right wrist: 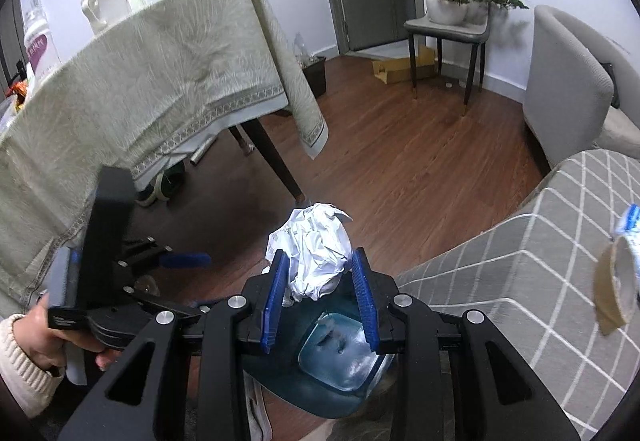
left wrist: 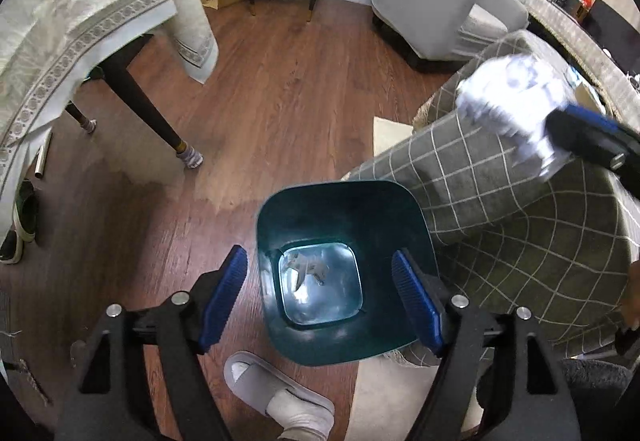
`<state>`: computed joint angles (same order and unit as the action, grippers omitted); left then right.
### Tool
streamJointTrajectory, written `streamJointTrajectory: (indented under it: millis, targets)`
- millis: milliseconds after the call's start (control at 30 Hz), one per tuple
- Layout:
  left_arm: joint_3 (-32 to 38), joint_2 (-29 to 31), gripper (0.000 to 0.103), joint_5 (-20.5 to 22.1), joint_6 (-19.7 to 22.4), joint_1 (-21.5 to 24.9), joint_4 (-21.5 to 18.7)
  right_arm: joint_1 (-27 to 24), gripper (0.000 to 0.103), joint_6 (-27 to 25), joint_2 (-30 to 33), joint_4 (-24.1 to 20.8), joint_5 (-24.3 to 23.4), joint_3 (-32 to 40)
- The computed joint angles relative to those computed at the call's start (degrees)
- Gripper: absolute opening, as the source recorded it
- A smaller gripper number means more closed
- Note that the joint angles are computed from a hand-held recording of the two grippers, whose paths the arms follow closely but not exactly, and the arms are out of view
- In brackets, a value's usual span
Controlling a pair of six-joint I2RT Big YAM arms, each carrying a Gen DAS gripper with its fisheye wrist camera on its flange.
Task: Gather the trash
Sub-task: 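Carry the white box and foil ball over the teal bin and release both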
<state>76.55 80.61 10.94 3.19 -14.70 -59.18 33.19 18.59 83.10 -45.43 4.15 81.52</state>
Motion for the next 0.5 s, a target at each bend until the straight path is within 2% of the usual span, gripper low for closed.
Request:
streamJointTrajectory:
  millis: [233,500]
  targets:
    - [-0.24,-2.09,0.067,3.64,-1.12,3.12,3.7,0.39,0.034,0.69,4.49,-3.79,1.54,2.54]
    - [-1.18,-5.05,0.056,6.73,-1.92,4.32,8.2,0.53,0.034,1.78,9.2,-6.64,0.19,3.78]
